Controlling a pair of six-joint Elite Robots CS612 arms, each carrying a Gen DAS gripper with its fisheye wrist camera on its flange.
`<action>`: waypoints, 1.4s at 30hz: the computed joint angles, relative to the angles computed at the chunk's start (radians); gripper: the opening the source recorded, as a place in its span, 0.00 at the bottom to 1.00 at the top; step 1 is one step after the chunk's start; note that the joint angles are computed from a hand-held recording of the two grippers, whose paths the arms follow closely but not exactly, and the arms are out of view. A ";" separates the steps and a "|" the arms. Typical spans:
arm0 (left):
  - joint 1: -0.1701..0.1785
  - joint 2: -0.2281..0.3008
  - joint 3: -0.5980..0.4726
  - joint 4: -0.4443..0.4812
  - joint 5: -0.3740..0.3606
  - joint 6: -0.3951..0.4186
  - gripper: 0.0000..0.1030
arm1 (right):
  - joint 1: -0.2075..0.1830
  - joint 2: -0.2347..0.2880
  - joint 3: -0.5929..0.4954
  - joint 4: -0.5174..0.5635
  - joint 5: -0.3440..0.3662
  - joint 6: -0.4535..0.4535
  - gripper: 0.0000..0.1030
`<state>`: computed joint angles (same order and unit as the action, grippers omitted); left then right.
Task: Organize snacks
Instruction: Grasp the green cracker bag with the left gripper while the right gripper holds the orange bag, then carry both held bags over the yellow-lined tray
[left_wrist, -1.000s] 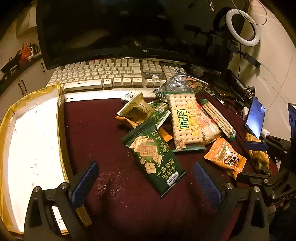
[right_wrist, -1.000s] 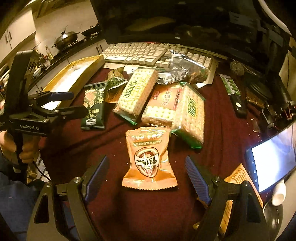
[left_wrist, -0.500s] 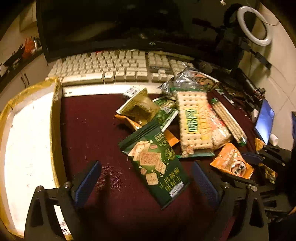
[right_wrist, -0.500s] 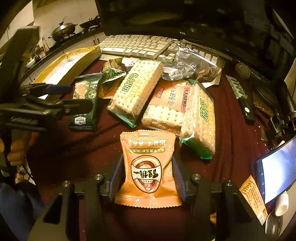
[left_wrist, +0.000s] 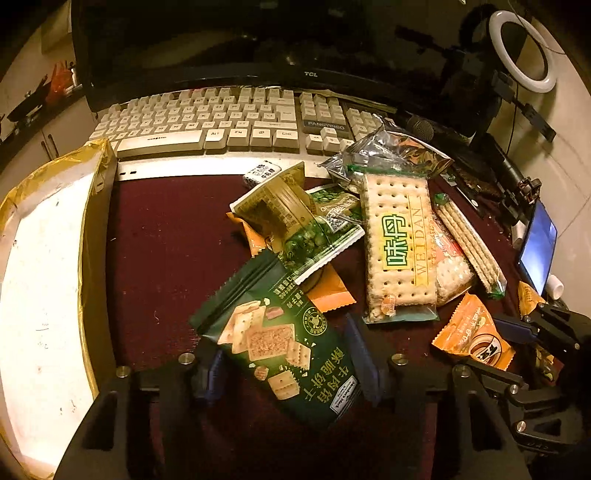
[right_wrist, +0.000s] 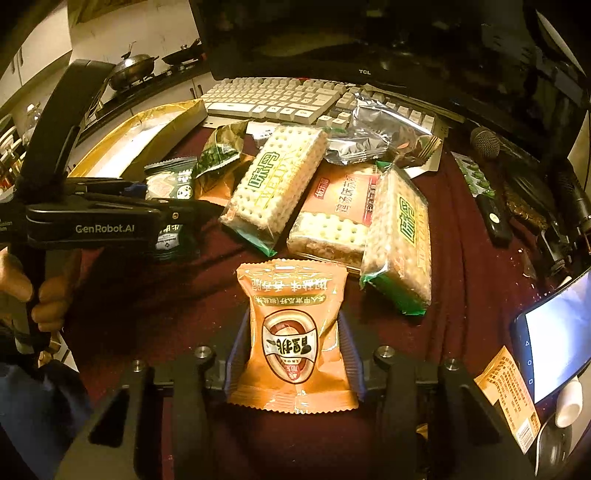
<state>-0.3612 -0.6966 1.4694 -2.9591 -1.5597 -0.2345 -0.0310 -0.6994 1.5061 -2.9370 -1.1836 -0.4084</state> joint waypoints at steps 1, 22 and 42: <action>0.002 -0.001 0.002 -0.003 -0.010 -0.005 0.55 | 0.000 -0.001 0.001 0.000 0.004 -0.001 0.42; -0.001 -0.034 0.055 -0.096 -0.066 0.059 0.12 | -0.012 -0.007 0.019 -0.049 0.058 0.038 0.38; 0.023 -0.054 0.081 -0.133 -0.107 0.042 0.12 | -0.001 -0.012 -0.002 -0.051 0.119 0.056 0.38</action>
<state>-0.3386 -0.7505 1.5505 -3.0921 -1.6665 -0.1925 -0.0318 -0.7116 1.5041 -2.9885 -1.0642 -0.3522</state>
